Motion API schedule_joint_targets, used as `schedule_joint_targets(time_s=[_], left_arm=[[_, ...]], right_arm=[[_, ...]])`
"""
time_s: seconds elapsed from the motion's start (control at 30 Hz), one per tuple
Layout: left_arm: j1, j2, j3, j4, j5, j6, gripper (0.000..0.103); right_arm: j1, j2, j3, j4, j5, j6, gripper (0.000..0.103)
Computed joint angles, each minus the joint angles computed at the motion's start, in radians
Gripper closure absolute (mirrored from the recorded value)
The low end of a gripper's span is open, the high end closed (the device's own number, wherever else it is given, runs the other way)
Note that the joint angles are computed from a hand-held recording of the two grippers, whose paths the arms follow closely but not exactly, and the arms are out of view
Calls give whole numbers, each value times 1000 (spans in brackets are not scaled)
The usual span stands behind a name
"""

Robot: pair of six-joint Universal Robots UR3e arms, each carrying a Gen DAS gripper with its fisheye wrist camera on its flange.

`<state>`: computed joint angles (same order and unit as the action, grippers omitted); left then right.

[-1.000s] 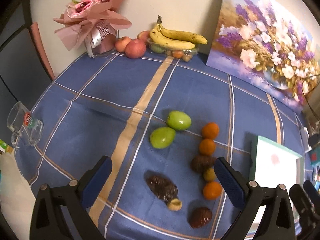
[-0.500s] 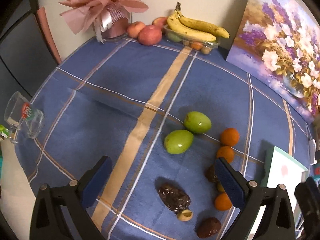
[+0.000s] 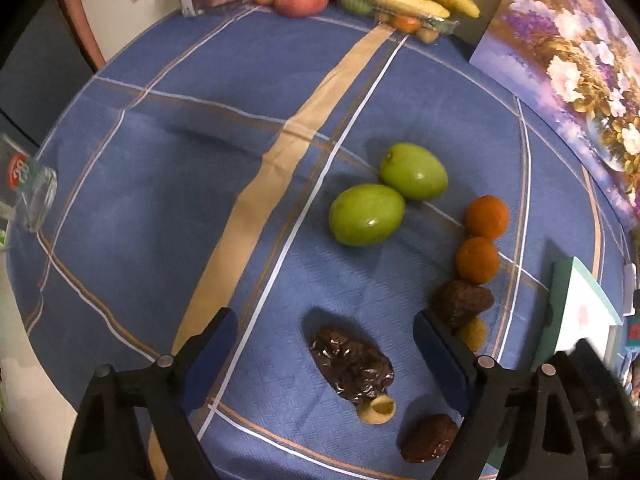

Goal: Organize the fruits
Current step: 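Grasp an orange mandarin with the right tool while the left tool grasps a dark dried date, then carry the mandarin and the date over the white tray with both tools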

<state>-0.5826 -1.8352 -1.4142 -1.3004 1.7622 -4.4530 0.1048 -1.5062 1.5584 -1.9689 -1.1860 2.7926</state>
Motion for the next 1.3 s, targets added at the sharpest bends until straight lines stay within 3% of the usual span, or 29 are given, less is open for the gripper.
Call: schedule_joint_targets(time_s=[0.17,0.77,0.83,0.9,0.97,1.03,1.3], left_arm=[[5,8,-34,37,-35,-14,12],[36,-10,-124,152,-112,0,13],[33,-18,-130,173,-118,-7,22],[29,-22,-147,203,-131,-18,24],[25,-28,-165,232,-142,-24,34],[17,-36,-163,239,-139,-28,49],[-42,-50,-119,237,-57,-77,51]], right_arm=[[43,44,14,44,-61,-9,39],[106,108,48,23,-147,-51,48],[100,107,48,25,-135,-60,52],[101,108,54,18,-121,-58,59],[96,97,61,17,-112,-65,64],[97,85,69,8,-116,-71,65],[50,18,93,39,-92,-110,66]])
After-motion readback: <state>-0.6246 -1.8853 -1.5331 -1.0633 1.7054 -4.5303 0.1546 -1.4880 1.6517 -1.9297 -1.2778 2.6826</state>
